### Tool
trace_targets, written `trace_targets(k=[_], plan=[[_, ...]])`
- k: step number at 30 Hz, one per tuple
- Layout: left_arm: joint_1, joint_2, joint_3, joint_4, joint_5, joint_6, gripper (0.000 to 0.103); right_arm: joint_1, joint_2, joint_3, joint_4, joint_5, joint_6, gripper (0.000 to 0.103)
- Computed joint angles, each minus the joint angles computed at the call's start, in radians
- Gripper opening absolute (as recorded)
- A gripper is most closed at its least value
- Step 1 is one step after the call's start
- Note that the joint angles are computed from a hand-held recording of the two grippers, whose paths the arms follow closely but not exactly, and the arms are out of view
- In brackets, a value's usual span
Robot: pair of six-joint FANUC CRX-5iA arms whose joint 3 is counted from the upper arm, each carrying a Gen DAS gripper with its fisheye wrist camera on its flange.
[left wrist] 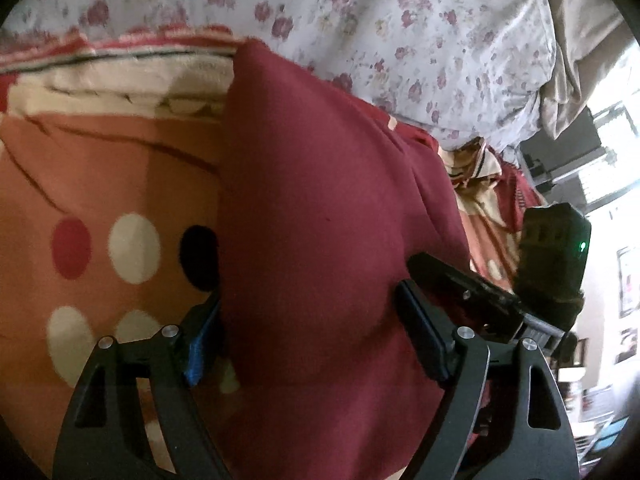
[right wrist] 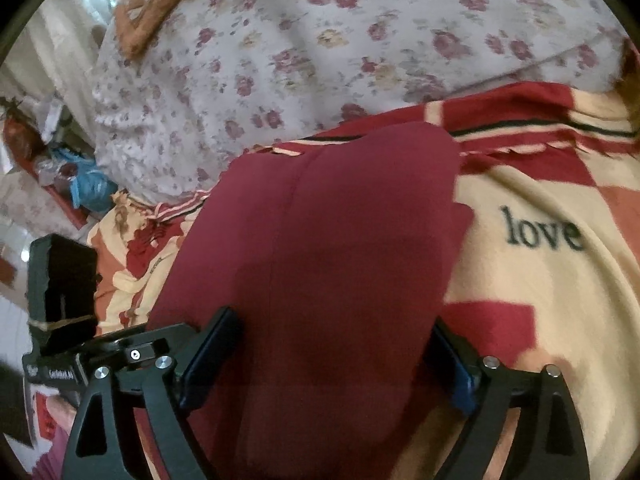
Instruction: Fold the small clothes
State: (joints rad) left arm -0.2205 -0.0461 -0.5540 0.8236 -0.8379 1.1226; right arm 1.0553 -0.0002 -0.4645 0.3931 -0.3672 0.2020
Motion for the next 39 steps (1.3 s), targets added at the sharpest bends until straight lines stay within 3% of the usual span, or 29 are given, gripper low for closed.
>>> trace_targets(k=[2,7,9,17,21,23,24,25,28,31,35,39], plan=[[0.0,0.007,0.013,-0.012,-0.014,-0.011,0.081,-0.002,0.009,-0.003,0.024,0.024,-0.003,0.077],[-0.005,-0.042,0.012,-0.053,-0.013,-0.012,0.061,0.017,-0.017,-0.027,0.157,-0.006,-0.11,0.049],[0.006,-0.069,0.0,-0.034,-0.035,-0.02,0.058,0.029,-0.043,-0.023,0.126,-0.013,-0.078,0.043],[0.098,-0.32,-0.071,-0.117,-0.204,0.006,0.058,0.134,-0.119,0.033,-0.053,-0.032,0.057,0.043],[0.168,-0.456,-0.144,-0.205,-0.287,0.06,0.059,0.201,-0.088,0.069,-0.11,-0.054,0.091,0.044],[0.168,-0.484,-0.159,-0.292,-0.297,0.107,0.06,0.228,-0.033,0.123,-0.152,-0.14,0.135,0.051],[0.163,-0.496,-0.167,-0.324,-0.29,0.13,0.068,0.235,-0.008,0.149,-0.17,-0.192,0.143,0.053],[0.163,-0.513,-0.181,-0.333,-0.282,0.14,0.072,0.247,0.01,0.156,-0.16,-0.232,0.117,0.059],[0.147,-0.6,-0.195,-0.384,-0.255,0.191,0.073,0.274,-0.047,0.08,-0.05,-0.207,-0.028,0.061],[0.076,-0.641,-0.147,-0.532,-0.228,0.325,0.073,0.321,-0.101,0.046,0.115,-0.301,-0.152,0.061],[-0.055,-0.633,-0.078,-0.73,-0.199,0.529,0.073,0.373,-0.134,0.047,0.251,-0.347,-0.184,0.061],[-0.166,-0.594,-0.013,-0.9,-0.203,0.698,0.073,0.402,-0.101,0.078,0.282,-0.318,-0.151,0.061]])
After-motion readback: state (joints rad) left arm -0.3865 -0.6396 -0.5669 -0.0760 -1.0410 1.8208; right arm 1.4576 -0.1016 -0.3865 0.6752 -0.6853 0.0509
